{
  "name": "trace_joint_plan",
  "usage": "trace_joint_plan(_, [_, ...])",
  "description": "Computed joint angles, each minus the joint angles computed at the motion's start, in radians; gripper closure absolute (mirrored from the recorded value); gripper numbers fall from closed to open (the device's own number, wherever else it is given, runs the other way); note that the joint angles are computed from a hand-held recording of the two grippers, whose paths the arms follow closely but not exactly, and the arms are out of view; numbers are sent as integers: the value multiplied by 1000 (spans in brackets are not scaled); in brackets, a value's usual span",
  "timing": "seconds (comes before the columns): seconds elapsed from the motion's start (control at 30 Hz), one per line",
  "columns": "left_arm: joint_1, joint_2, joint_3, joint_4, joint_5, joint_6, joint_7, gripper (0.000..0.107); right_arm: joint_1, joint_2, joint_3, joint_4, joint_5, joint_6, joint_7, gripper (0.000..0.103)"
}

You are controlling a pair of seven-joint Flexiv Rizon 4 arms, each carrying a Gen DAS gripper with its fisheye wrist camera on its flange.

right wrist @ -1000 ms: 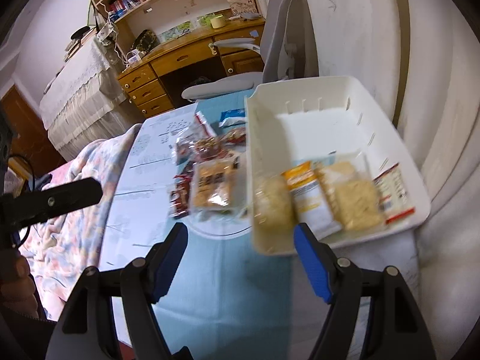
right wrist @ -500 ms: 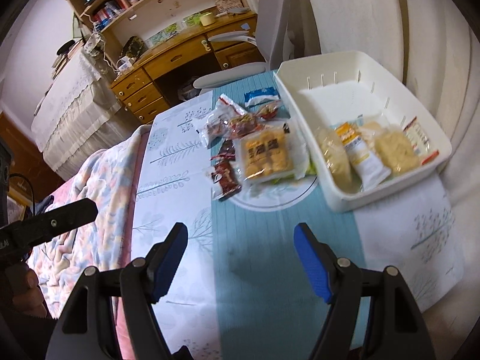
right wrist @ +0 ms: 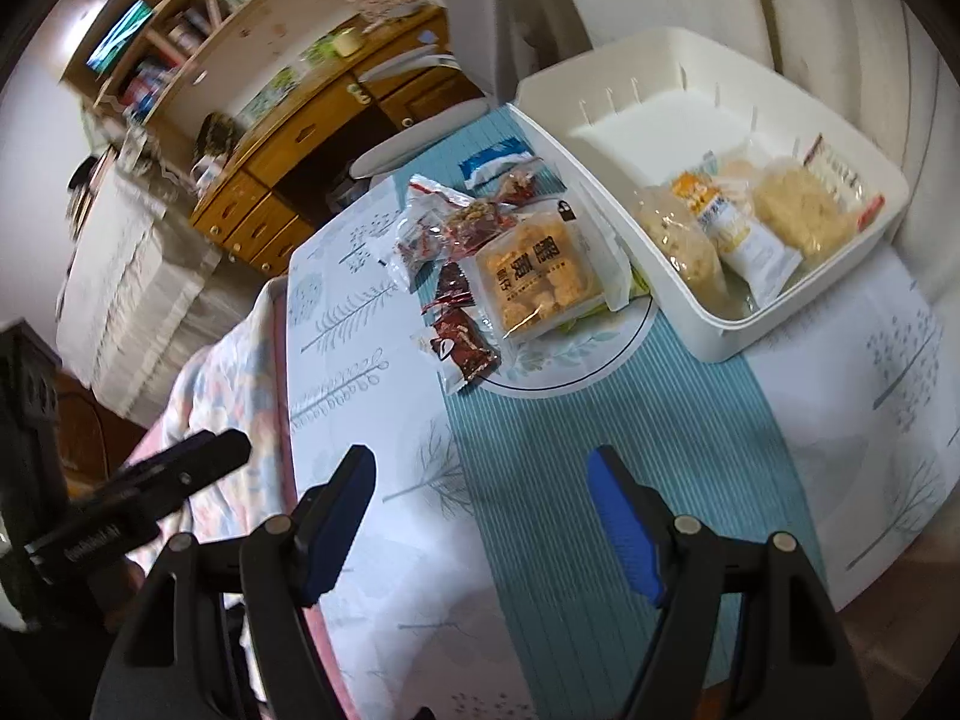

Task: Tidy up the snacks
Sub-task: 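Withdraw both tools from the tray back over the remaining snacks, then grasp the yellow floss-cake bag with the right tool while the left tool grasps a brown chocolate packet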

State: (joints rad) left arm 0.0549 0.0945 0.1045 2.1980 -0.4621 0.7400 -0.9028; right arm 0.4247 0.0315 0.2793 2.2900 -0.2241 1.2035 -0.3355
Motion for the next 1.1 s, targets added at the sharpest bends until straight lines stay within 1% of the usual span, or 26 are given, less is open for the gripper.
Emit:
trace_joint_plan(0.1, [-4, -54, -21, -27, 37, 35, -7, 27, -4, -36, -14, -35, 76, -12, -9, 29])
trace_joint_plan(0.23, [-10, -120, -40, -62, 52, 38, 7, 27, -17, -85, -23, -72, 186, 21, -38, 29])
trace_joint_plan(0.33, [-19, -168, -58, -82, 69, 55, 24, 27, -28, -119, -27, -105, 242, 15, -55, 29])
trace_joint_plan(0.5, [-34, -239, -85, -98, 77, 106, 100, 27, -49, -180, -35, -150, 294, 18, -64, 28])
trace_joint_plan(0.7, [-42, -299, -119, -94, 39, 161, 238, 26, -86, -255, -21, -226, 387, 19, -123, 24])
trace_joint_plan(0.77, [-44, -316, -126, -91, 33, 177, 277, 25, -92, -279, -21, -251, 401, 14, -136, 23])
trace_joint_plan(0.87, [-50, -344, -139, -80, 29, 230, 338, 23, -105, -307, -17, -290, 429, -7, -145, 21])
trace_joint_plan(1.0, [-52, -371, -149, -84, 32, 239, 374, 23, -117, -334, -16, -324, 453, -26, -148, 18])
trace_joint_plan(1.1, [-60, -391, -149, -89, 52, 265, 367, 23, -117, -355, -28, -358, 443, -87, -129, 18])
